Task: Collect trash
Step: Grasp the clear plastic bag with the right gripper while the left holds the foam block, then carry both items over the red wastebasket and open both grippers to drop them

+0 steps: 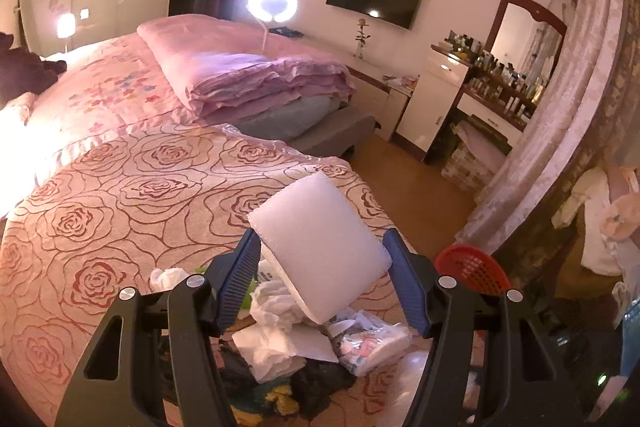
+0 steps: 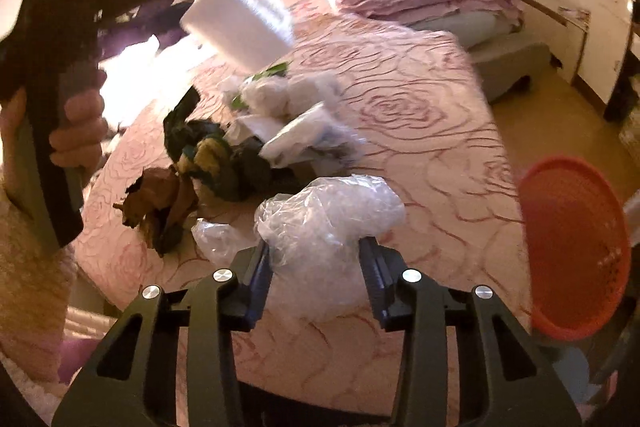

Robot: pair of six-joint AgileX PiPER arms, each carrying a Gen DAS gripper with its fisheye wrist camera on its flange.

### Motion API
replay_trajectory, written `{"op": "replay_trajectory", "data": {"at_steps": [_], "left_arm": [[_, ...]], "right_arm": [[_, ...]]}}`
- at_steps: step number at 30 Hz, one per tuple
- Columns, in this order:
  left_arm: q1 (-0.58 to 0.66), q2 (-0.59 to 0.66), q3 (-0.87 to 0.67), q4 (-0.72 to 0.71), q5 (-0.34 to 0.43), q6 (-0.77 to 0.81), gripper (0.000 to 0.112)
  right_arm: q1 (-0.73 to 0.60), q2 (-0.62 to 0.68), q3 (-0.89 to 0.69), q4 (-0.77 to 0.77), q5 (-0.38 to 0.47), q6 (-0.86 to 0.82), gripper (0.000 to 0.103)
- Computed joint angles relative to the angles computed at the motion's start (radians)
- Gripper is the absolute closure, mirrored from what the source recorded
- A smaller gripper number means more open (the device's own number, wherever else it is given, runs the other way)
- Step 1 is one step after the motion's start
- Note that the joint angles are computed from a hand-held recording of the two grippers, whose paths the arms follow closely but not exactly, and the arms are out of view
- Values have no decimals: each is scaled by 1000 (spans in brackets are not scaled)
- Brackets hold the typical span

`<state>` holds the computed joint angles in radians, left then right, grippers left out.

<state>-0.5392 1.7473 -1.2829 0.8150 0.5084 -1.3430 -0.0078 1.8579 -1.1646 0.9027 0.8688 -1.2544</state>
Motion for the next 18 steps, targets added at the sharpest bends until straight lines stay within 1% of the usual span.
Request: {"op": "replay_trajectory", "data": {"at_steps": [3, 9, 14, 18], "left_arm": [[-12, 14, -29, -14, 9, 20, 51], [-41, 78, -116, -73, 15, 104, 51], [-58, 145, -214, -154, 20, 210, 51], [-79, 221, -328, -223, 49, 303, 51]], "right_arm": [[-51, -11, -2, 17, -2, -8, 64], [-113, 25, -63, 36, -53, 32, 64], [-152, 47, -107, 57, -98, 50, 64], [-188, 74, -155, 50, -125, 92, 64]]}}
